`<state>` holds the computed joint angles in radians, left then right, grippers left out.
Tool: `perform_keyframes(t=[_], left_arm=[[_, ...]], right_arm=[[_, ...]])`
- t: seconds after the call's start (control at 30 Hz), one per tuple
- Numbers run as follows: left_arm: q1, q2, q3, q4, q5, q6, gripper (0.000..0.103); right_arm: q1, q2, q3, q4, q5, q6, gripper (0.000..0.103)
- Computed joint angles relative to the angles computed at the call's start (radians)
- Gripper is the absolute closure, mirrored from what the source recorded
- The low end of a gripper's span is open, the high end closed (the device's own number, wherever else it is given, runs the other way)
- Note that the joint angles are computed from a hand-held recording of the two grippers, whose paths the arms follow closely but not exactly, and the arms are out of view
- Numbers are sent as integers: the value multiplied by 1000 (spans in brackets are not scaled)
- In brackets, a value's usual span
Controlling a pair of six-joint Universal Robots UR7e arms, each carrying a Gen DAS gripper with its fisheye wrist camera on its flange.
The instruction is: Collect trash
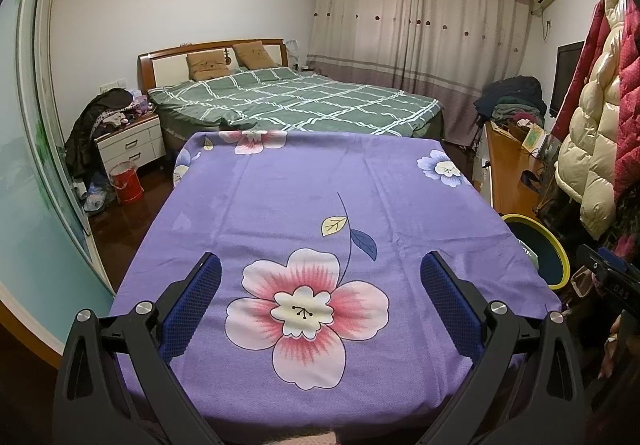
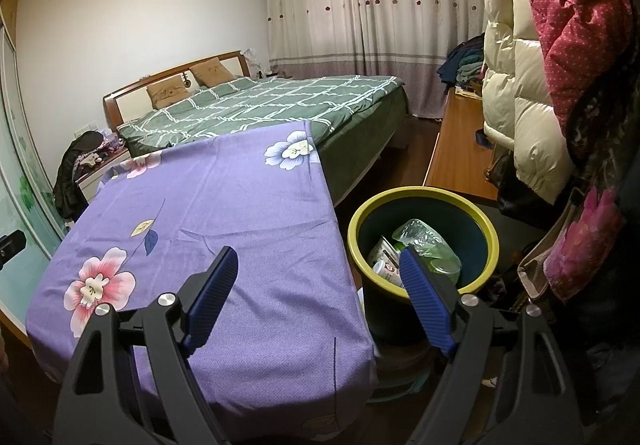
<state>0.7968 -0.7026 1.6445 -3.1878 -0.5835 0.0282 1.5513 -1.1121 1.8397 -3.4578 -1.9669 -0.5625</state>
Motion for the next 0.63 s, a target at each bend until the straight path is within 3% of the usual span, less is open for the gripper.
perform_keyframes(t=[0.4,0.5,0.63], left_arm=[[17,7,-29,67,-41,-14,5],[50,25,-92,163,-52,-35,5],[116,102,-242,250,-15,-17,5]], right_arm=[[-1,19,-12,14,12,2,25],[4,46,-55,59,24,-2,21],[21,130,-166,139,5,-16,16]])
